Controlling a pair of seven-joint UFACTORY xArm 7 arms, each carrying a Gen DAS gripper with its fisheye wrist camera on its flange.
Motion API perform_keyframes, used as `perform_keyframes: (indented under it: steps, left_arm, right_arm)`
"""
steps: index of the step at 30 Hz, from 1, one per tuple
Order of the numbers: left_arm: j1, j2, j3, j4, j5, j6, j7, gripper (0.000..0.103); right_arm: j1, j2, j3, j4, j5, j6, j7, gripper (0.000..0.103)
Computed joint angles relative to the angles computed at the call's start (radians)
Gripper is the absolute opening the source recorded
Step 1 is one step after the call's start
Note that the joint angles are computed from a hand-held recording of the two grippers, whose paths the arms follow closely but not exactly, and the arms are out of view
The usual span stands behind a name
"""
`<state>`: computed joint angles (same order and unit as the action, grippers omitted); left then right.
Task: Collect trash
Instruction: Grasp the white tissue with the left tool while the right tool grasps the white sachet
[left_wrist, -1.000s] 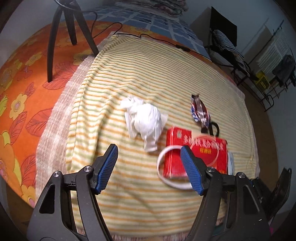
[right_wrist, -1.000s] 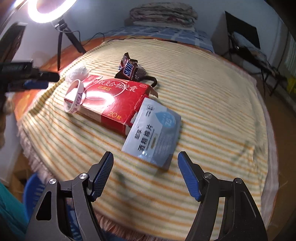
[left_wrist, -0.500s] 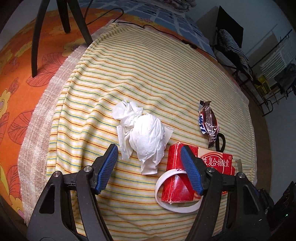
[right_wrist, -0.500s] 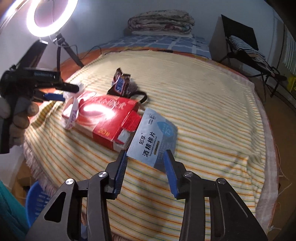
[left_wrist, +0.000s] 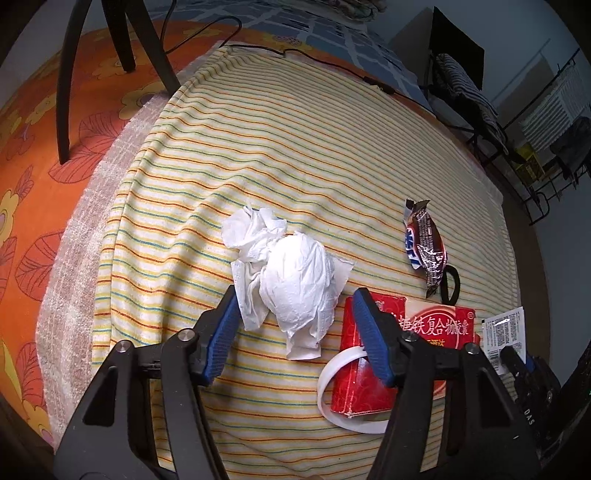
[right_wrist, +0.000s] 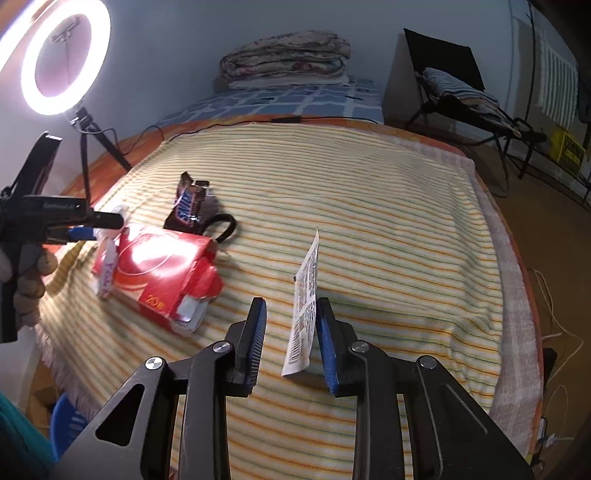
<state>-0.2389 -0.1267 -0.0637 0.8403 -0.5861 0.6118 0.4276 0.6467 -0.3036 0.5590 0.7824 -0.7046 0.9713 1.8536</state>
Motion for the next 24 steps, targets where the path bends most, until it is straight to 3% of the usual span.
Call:
perform_keyframes:
  steps: [3, 5, 9, 24]
  left_arm:
    - [-0.001, 0.009, -0.005, 0.004, 0.014, -0.015, -0.005, 0.054]
    - [0.002, 0.015, -0.011, 0.001, 0.04, -0.037, -0.023, 0.04]
    - [0.002, 0.025, 0.0, 0.006, 0.002, -0.041, 0.01, 0.026]
    - [-0.002, -0.129, 0.038, -0.097, 0.002, -0.062, 0.063, 0.021]
  right_arm:
    - [-0.004, -0.003, -0.006, -0.009, 0.002, -0.004, 0.004, 0.018]
    - [-0.009, -0.005, -0.015, -0.017, 0.007, -0.021, 0.005, 0.017]
    - [-0.017, 0.006, -0.018, -0.017, 0.008, -0.033, 0.009, 0.008]
    - [-0.005, -0.003, 0.007, 0.018, -0.01, 0.028, 0.023, 0.001]
